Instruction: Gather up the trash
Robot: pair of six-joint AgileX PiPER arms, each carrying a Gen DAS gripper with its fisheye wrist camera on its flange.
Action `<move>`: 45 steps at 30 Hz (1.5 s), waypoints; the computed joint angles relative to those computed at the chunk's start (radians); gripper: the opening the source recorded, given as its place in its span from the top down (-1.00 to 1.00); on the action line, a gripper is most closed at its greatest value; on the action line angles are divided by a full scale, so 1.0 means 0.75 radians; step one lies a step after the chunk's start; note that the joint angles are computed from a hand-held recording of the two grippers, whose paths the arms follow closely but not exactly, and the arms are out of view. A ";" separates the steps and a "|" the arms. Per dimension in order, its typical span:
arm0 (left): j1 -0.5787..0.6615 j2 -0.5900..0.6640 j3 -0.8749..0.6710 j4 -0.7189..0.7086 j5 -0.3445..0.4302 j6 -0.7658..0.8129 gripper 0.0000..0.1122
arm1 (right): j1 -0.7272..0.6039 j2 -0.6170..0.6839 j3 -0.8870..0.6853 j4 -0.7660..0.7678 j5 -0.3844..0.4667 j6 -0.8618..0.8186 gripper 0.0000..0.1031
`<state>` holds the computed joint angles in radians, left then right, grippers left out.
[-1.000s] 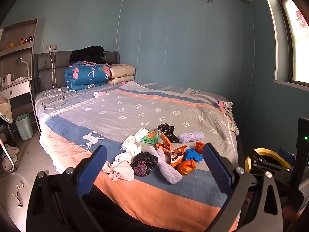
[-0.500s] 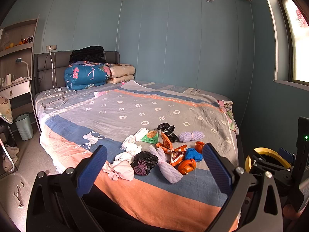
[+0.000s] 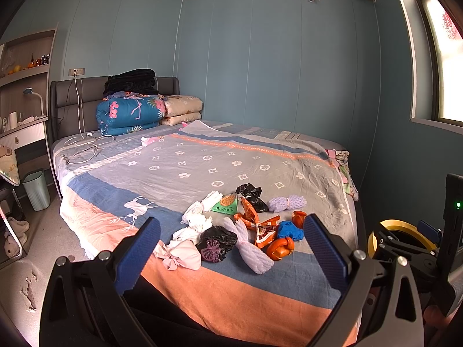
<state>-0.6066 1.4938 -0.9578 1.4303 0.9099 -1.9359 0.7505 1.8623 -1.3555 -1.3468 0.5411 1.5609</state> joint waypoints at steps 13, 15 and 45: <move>0.000 0.001 -0.001 0.000 0.001 0.002 -0.71 | -0.004 -0.002 0.000 0.007 -0.002 -0.006 -0.85; 0.000 0.001 -0.001 0.000 0.001 0.002 -0.71 | -0.004 -0.001 0.000 0.008 -0.001 -0.007 -0.85; 0.002 0.002 -0.004 -0.006 -0.002 0.011 -0.71 | -0.001 0.005 -0.004 0.015 0.001 -0.012 -0.85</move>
<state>-0.6053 1.4953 -0.9609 1.4255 0.9088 -1.9279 0.7495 1.8663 -1.3583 -1.3354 0.5420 1.5519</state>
